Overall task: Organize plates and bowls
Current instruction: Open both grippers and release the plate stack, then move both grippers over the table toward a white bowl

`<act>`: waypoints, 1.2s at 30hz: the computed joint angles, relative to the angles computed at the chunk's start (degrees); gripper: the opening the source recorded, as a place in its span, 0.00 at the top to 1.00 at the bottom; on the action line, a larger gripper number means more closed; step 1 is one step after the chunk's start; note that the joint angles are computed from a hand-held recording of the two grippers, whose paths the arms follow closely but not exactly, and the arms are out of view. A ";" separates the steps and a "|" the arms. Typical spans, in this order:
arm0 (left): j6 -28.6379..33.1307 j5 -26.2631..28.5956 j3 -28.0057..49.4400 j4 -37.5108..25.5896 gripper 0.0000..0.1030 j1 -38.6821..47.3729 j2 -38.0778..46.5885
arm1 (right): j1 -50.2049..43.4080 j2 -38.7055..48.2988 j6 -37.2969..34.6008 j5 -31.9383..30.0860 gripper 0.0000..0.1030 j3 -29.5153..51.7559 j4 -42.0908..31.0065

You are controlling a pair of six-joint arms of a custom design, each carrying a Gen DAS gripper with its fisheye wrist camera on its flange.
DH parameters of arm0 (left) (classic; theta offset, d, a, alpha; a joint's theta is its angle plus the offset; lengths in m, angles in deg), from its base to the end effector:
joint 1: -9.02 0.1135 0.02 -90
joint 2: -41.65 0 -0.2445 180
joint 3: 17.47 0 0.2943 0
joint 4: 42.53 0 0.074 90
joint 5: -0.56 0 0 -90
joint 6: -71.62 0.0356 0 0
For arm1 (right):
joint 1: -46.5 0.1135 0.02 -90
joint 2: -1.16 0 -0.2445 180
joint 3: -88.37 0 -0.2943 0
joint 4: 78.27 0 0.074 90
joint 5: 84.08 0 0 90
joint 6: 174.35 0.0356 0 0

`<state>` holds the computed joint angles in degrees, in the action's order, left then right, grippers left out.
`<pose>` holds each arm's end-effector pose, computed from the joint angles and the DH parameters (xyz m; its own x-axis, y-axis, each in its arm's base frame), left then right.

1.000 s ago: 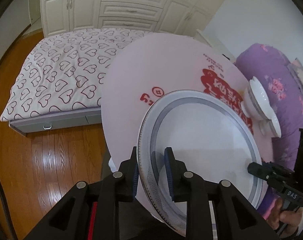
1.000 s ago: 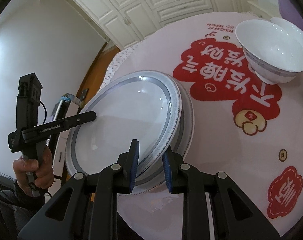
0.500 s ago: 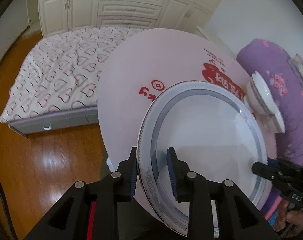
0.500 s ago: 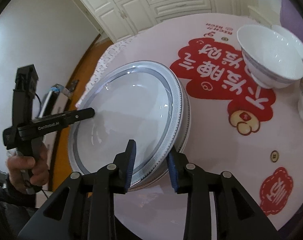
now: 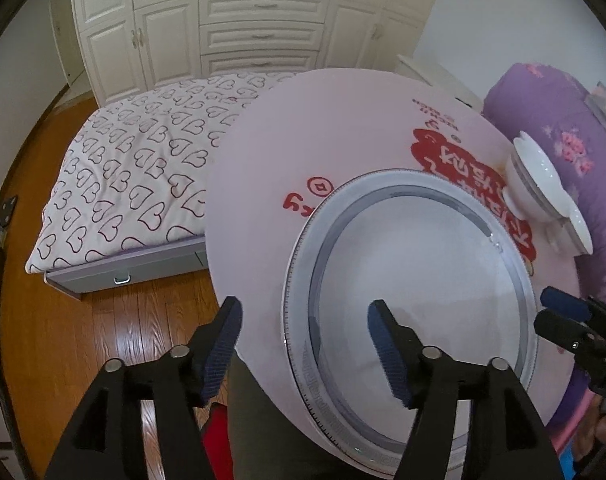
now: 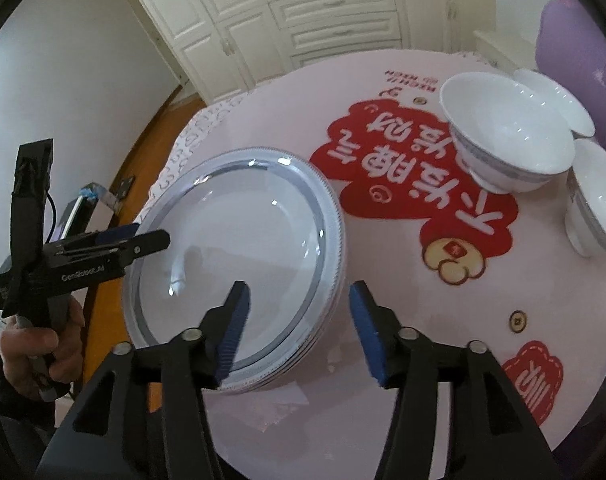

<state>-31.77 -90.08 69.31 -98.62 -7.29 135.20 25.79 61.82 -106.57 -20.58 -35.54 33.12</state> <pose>0.3623 -0.1056 0.2253 -0.8948 0.0205 -0.4461 0.0706 0.9929 -0.0960 0.2153 -0.0644 0.2019 -0.9029 -0.0205 -0.4294 -0.1574 0.9452 0.2860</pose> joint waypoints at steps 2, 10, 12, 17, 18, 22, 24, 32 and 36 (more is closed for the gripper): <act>0.13 0.17 0.31 0.00 0.16 0.30 -0.09 | -0.86 0.23 0.37 -0.89 0.07 0.04 0.88; -0.46 -1.90 1.84 -0.63 0.01 -0.73 -1.23 | -6.20 1.55 2.13 -6.62 0.00 0.59 4.05; -0.79 -1.79 2.55 -0.75 0.01 -1.16 -1.38 | -7.21 1.69 2.43 -7.60 0.00 1.17 4.37; -0.80 -2.27 3.41 -0.55 0.01 -2.36 -3.50 | -9.01 1.22 3.19 -9.04 0.00 2.51 4.56; -0.84 -2.27 3.50 -0.46 0.01 -2.54 -3.87 | -9.33 1.12 3.23 -9.26 0.00 2.74 4.56; -1.02 -2.46 3.86 -0.04 0.01 -3.75 -6.29 | -11.67 0.65 3.74 -11.10 0.00 3.80 5.43; -1.08 -3.00 4.42 0.22 0.01 -4.72 -6.95 | -12.98 0.35 4.00 -11.98 0.00 4.44 5.87; -0.14 -3.98 7.24 0.35 0.01 -8.56 -7.26 | -19.30 0.01 3.87 -14.97 0.00 7.67 7.08; 0.78 -3.55 10.74 -0.01 0.01 -10.29 -5.15 | -23.16 1.36 2.81 -15.49 0.00 10.57 6.75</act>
